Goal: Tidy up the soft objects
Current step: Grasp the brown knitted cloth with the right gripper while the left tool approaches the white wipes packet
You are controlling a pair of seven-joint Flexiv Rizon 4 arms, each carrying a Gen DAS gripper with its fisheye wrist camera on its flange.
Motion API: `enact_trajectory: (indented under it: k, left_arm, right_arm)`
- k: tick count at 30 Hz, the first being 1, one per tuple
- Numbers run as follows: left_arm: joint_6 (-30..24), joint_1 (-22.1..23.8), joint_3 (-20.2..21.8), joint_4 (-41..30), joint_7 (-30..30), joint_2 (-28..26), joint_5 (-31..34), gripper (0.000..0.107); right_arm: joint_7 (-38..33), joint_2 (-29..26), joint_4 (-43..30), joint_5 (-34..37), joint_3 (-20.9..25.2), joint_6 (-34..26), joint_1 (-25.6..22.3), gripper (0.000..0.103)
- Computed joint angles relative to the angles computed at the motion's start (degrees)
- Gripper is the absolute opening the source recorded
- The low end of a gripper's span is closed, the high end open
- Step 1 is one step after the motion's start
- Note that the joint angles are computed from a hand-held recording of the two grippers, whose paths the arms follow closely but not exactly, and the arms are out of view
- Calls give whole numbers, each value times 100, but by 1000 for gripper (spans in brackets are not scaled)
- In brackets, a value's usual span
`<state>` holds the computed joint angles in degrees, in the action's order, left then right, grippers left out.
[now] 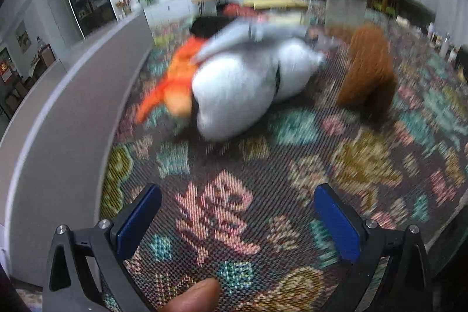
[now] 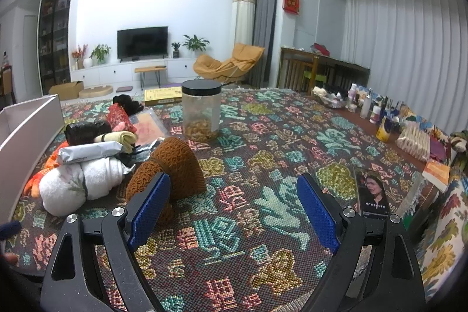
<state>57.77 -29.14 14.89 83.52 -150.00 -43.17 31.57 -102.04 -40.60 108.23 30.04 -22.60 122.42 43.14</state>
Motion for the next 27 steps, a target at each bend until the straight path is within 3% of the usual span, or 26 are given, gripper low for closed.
enact_trajectory:
  k: [1, 6, 15, 22, 27]
  left_arm:
    - [-44, 86, -92, 7, 116, -29, -96, 103]
    - [829, 438, -258, 427, 131, -7, -461, 103]
    - [1085, 345, 21, 361, 559, -190, -836, 103]
    - [1253, 875, -254, 93, 1621, -411, -1385, 103]
    - [1606, 887, -23, -41, 1839, -630, -1632, 103]
  right_arm:
    - [3, 4, -1, -6, 9, -13, -11, 90]
    - [36, 7, -12, -31, -56, -108, 22, 90]
    - [244, 25, -9, -192, -13, -203, -58, 90]
    - [443, 50, 35, -374, 33, -255, -147, 90]
    - [592, 79, 54, -515, 73, -349, -232, 90]
